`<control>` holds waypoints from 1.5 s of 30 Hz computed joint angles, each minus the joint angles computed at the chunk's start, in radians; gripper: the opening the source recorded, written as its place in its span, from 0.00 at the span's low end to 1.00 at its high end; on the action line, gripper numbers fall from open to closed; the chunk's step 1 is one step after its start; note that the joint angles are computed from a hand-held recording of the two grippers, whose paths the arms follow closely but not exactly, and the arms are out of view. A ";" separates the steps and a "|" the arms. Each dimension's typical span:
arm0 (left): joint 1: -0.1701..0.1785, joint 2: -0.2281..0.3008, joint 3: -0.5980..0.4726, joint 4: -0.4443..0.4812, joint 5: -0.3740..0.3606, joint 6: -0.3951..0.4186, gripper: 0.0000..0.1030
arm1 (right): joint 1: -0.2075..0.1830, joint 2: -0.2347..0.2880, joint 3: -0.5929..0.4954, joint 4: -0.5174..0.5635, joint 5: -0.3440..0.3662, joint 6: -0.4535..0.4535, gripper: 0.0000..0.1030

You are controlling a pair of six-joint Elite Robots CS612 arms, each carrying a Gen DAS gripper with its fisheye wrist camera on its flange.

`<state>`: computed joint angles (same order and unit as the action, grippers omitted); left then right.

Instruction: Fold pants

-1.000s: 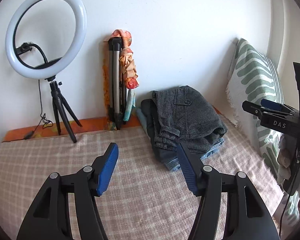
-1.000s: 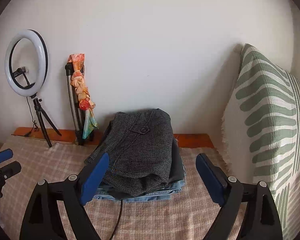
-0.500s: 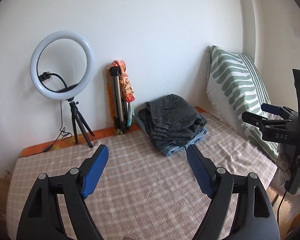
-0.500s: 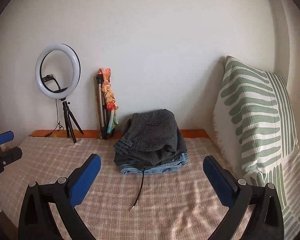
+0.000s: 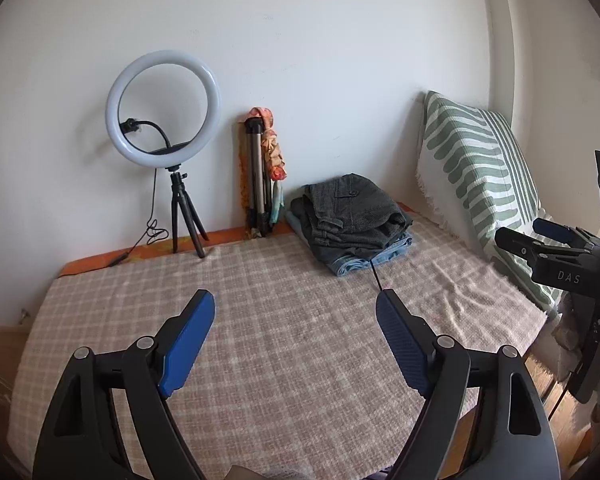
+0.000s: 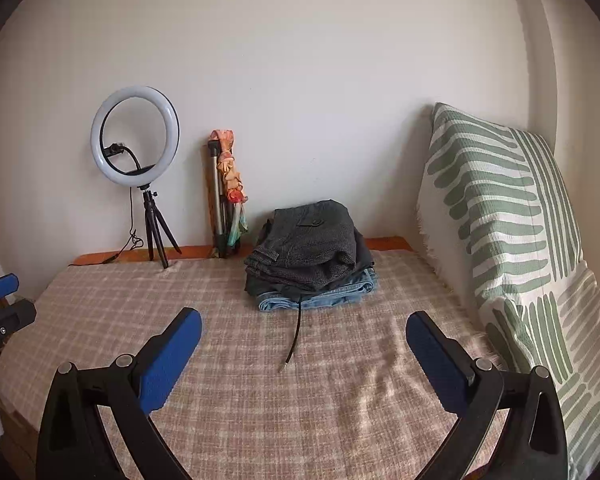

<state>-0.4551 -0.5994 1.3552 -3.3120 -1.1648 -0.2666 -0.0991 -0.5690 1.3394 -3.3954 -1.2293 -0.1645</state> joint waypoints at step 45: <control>-0.051 -0.016 0.076 -0.018 0.141 -0.133 0.87 | -0.003 -0.023 0.078 -0.072 -0.040 0.041 1.00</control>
